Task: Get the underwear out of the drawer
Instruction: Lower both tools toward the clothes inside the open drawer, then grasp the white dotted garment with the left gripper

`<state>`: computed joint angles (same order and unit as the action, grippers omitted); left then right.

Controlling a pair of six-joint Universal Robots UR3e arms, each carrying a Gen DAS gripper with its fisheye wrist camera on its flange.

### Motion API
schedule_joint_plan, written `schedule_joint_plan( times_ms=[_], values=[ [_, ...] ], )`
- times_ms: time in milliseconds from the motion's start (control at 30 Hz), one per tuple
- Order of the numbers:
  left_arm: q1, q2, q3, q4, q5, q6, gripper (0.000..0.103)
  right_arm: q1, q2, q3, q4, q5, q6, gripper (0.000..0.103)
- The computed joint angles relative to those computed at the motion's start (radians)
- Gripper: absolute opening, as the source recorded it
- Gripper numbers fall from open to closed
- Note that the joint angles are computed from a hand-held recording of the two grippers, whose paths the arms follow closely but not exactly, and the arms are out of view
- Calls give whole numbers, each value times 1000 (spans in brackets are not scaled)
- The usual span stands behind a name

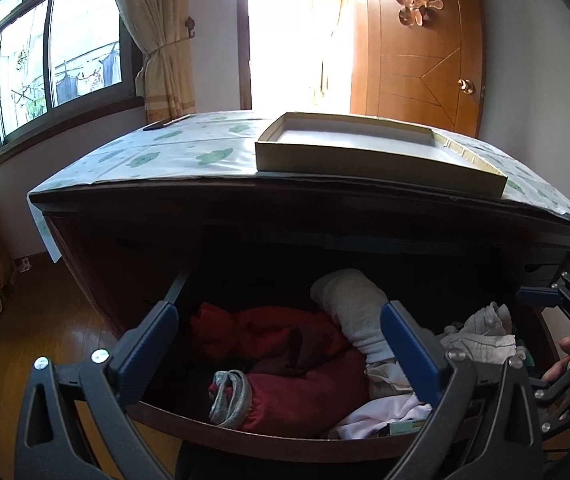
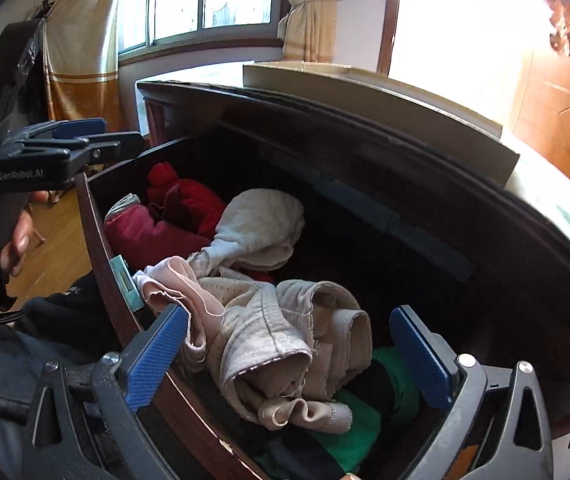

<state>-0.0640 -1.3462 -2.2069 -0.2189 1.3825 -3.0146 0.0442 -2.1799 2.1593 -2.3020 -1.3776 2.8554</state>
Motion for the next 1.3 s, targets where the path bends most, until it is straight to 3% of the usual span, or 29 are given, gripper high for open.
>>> schedule_joint_plan(
  times_ms=[200, 400, 767, 933, 1300],
  values=[
    [-101, -103, 109, -52, 78, 39, 103, -115, -43, -14, 125, 135, -53, 102],
    [-178, -235, 294, -206, 81, 84, 103, -131, -65, -2, 138, 166, -58, 102],
    [-308, -505, 668, -463, 203, 107, 102, -187, -129, 16, 162, 219, -83, 102],
    [-312, -561, 755, -554, 211, 113, 102, -418, -276, 4, 353, 385, -175, 102],
    [-335, -699, 939, -733, 224, 128, 88, -391, -259, 26, 275, 336, -133, 102]
  ],
)
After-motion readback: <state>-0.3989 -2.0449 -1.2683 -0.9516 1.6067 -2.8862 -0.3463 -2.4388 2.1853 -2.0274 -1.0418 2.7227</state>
